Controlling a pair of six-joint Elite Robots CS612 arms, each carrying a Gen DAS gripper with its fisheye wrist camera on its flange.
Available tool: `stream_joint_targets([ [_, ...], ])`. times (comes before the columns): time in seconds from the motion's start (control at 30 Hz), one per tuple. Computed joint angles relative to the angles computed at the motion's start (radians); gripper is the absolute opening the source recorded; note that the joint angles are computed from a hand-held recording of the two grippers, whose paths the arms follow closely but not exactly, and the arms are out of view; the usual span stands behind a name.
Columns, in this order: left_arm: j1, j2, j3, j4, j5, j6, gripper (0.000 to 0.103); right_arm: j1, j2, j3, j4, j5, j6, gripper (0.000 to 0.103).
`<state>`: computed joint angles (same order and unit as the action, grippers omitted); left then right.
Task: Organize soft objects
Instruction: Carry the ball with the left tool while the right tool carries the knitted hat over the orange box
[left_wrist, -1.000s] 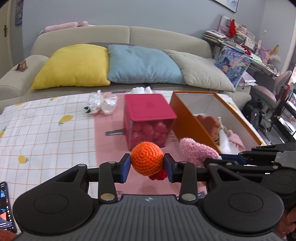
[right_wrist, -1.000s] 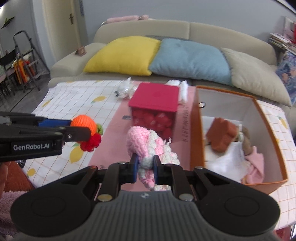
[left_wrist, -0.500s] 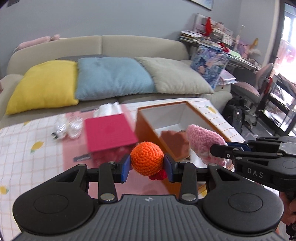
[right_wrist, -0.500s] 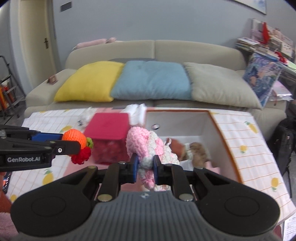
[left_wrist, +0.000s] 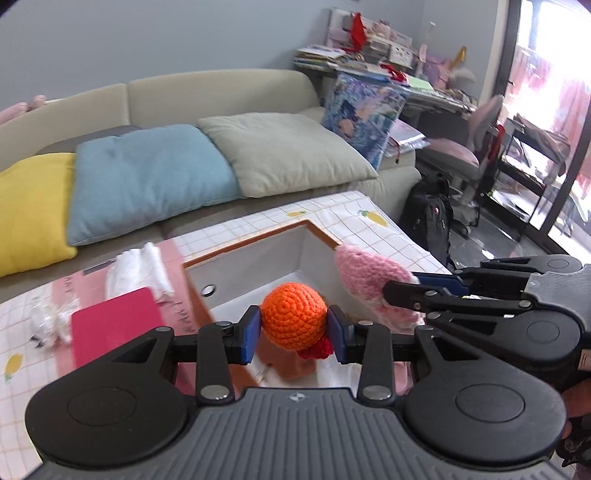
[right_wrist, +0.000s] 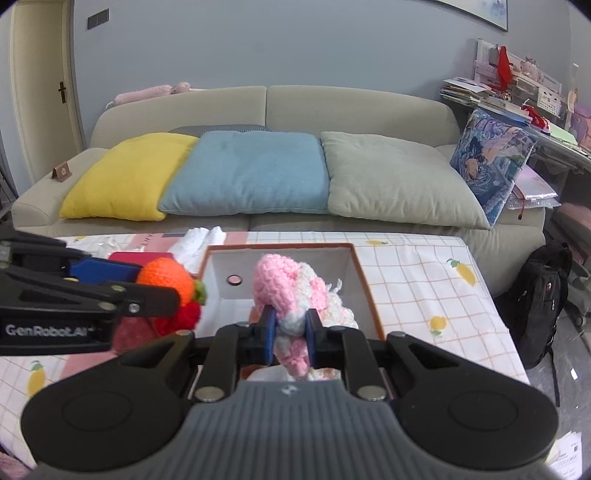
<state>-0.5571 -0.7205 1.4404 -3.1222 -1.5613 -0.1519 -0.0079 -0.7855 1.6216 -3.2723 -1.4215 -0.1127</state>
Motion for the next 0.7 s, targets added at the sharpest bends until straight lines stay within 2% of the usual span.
stream_joint_targets([
  [0.3,0.012,0.099,-0.179,0.188,-0.015,0.019,0.044,-0.009,0.078,-0.123,0.124,-0.013,-0.006,0.015],
  [0.7,0.021,0.195,-0.328,0.334,0.013,0.035,0.043,0.004,0.173,-0.273,0.293,-0.05,-0.071,0.016],
])
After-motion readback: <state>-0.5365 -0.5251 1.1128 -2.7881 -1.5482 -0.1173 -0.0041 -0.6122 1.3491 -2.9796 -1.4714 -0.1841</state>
